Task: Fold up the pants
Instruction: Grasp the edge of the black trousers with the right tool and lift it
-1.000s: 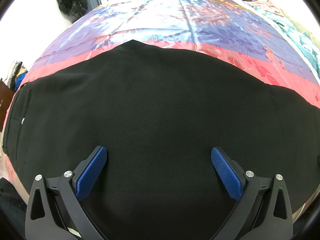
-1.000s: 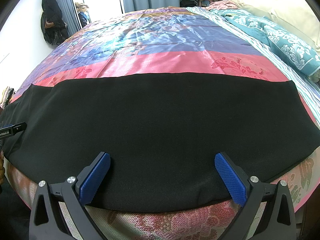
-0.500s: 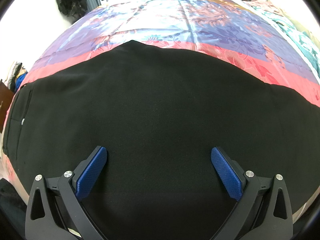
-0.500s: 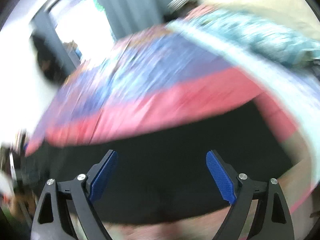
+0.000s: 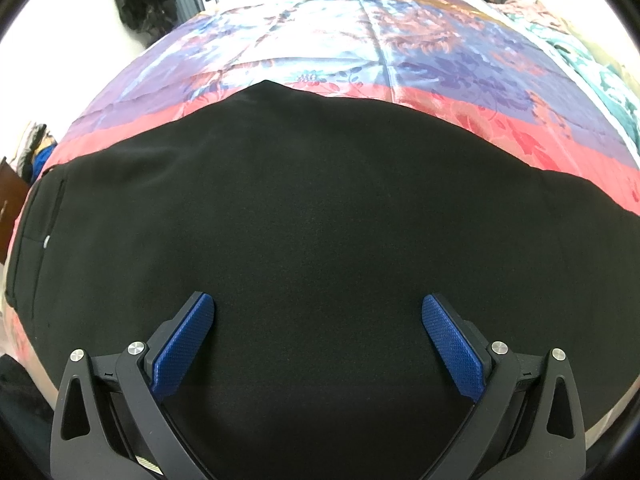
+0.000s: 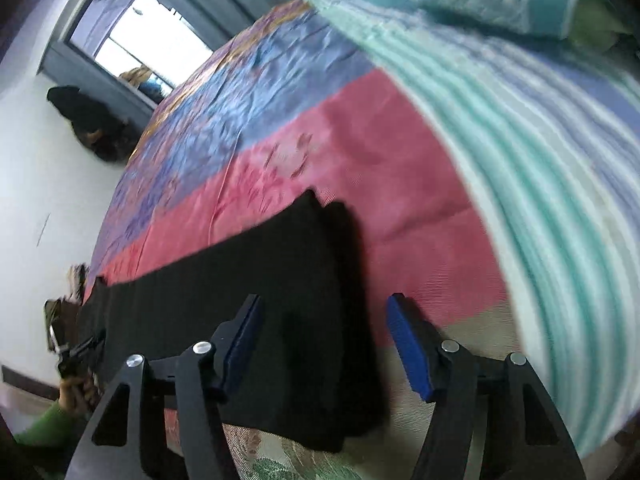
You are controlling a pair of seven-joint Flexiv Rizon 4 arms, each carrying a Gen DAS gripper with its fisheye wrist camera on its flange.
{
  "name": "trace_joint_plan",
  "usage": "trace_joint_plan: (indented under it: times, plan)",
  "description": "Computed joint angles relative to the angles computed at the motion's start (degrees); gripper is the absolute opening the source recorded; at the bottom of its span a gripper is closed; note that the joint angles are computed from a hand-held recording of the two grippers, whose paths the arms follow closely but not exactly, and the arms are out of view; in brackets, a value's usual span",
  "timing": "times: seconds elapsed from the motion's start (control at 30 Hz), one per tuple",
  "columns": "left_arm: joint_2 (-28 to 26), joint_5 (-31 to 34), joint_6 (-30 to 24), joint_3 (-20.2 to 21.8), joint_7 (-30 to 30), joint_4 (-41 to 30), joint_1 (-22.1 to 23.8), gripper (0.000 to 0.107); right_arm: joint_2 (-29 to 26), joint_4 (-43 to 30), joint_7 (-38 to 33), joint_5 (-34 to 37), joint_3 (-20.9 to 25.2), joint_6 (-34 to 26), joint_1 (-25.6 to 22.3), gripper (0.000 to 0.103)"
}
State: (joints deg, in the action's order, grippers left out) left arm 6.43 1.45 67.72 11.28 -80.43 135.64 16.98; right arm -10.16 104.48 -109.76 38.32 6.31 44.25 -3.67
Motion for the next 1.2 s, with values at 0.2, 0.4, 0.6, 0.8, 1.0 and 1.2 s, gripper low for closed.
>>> trace_joint_plan:
  times: [0.2,0.4,0.6,0.8,1.0,1.2]
  plan:
    - [-0.4,0.4,0.6,-0.1,-0.8,-0.1,0.1,0.103,-1.5,-2.5,-1.4,0.5,0.1,-6.1,-0.5,0.026]
    - [-0.5,0.8,-0.3,-0.2,-1.7,-0.6,0.1,0.103,0.0,-4.7,-3.5,10.8,0.2,-13.2,-3.5,0.014]
    - [3.3,-3.4,-7.6,0.9,-3.8,-1.5,-0.1,0.101,6.6,-2.5,-7.7,30.2,-1.0,-19.4,-4.4,0.013]
    - [10.9,-10.4,-3.6,4.0,2.9,5.6,-0.4,0.101,8.6,1.2,-7.0,46.3,0.9,-14.9,3.5,0.014]
    - [16.8,-12.2,0.8,7.5,10.9,10.8,1.6,0.101,-0.5,-6.3,-5.2,47.7,8.5,2.4,18.8,0.014]
    - [16.6,-23.1,0.3,10.1,17.8,10.6,-0.1,0.101,-11.6,-14.1,11.9,23.3,11.4,18.1,36.1,0.028]
